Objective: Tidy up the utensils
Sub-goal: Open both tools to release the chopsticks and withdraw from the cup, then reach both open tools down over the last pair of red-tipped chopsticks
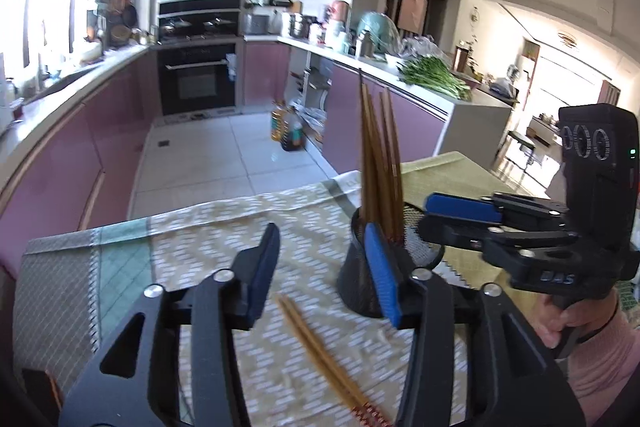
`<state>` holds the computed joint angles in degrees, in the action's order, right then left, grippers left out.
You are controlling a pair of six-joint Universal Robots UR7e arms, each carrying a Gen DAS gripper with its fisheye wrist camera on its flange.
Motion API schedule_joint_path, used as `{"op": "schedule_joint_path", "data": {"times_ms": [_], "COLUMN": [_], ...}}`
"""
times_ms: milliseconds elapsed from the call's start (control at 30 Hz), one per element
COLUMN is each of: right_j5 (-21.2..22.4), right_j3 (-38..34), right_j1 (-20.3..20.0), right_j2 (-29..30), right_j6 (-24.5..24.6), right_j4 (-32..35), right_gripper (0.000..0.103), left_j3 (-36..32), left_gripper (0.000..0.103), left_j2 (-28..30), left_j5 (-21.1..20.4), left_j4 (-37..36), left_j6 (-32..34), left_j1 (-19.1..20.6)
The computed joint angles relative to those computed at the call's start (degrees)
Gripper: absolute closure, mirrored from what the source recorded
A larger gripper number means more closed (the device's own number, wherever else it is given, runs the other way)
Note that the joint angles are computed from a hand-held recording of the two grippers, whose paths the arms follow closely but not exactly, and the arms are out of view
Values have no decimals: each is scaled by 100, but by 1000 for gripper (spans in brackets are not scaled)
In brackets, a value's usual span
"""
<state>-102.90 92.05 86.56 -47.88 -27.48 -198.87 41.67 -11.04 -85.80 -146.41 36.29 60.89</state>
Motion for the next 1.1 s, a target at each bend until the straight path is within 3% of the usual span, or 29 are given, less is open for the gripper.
{"op": "schedule_joint_path", "data": {"times_ms": [133, 233, 533, 933, 1100], "right_j5": [136, 49, -440, -903, -1138], "right_j3": [205, 218, -139, -232, -295], "right_j1": [22, 5, -53, 50, 96], "right_j2": [-26, 77, 560, 777, 851], "right_j6": [-105, -93, 280, 305, 231], "right_j4": [167, 404, 1266, 1176, 1209], "right_gripper": [58, 55, 55, 56, 63], "left_j3": [832, 1091, 1490, 1616, 1544], "left_gripper": [32, 29, 28, 31, 34], "left_j2": [-387, -498, -644, -632, -588], "left_j5": [204, 419, 772, 1002, 1013], "left_j4": [-723, -914, -755, -558, -411], "left_j6": [-30, -33, -269, -372, -387], "left_j1": [69, 110, 277, 332, 340]}}
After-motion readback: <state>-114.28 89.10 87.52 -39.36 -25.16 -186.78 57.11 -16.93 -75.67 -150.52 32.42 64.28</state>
